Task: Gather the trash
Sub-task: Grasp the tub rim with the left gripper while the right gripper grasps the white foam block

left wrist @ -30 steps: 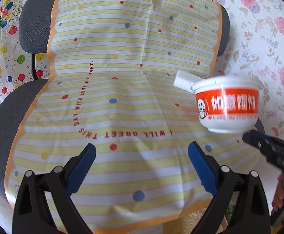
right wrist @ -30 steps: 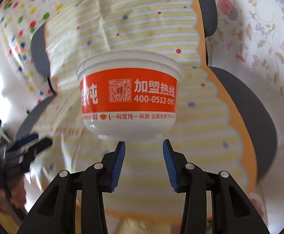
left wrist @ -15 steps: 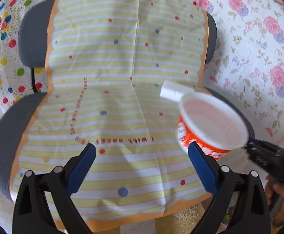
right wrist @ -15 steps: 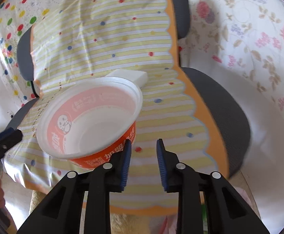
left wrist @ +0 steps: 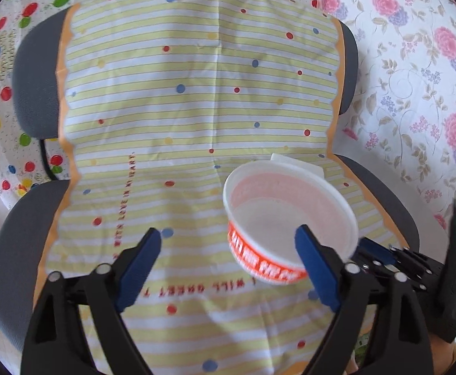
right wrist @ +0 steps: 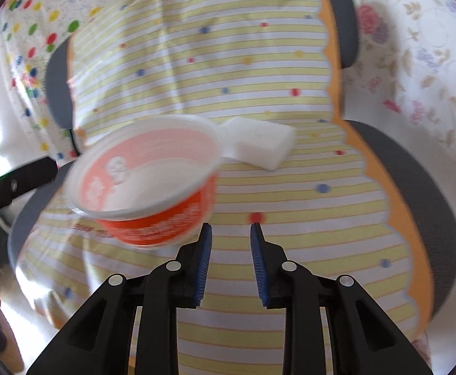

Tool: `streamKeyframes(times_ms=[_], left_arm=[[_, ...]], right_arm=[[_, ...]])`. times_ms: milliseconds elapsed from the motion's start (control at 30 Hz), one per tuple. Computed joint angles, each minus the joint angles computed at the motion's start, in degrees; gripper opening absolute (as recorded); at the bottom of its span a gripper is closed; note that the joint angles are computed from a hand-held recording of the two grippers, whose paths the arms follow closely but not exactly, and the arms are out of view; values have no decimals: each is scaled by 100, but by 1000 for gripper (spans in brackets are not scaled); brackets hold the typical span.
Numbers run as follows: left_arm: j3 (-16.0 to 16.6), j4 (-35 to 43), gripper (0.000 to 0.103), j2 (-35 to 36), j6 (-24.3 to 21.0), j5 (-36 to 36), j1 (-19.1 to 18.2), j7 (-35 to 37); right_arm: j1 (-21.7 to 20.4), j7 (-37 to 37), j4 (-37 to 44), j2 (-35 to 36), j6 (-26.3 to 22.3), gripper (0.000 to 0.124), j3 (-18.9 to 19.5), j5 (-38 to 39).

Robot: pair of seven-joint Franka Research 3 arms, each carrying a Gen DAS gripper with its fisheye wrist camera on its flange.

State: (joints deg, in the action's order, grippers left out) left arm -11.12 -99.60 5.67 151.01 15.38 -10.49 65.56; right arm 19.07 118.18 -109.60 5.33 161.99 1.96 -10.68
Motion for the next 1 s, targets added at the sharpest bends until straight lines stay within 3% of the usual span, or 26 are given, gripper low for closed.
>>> streamKeyframes(times_ms=[133,300,500,733,1000], left_arm=[[-2,813,60,616,-572,77,-86,23],[22,1412,33,1153,-1087,33,-121,191],[-185,1506,6,1306,-1217,-983,183,839],[-213,448,3,626,-57,-2158,579,1008],[64,251,3,374,0,-1635,516,551]], right_arm=[[-97,369,-6,-13,39,28,-141,-220],[-219,139,314,222,58,29,-140,111],[-234,-437,962,658,15,50,-128,629],[-31,-822,1569,1078,-389,54,-223,650],[165,-1103,3062,2081,-1391,61,-389,596]])
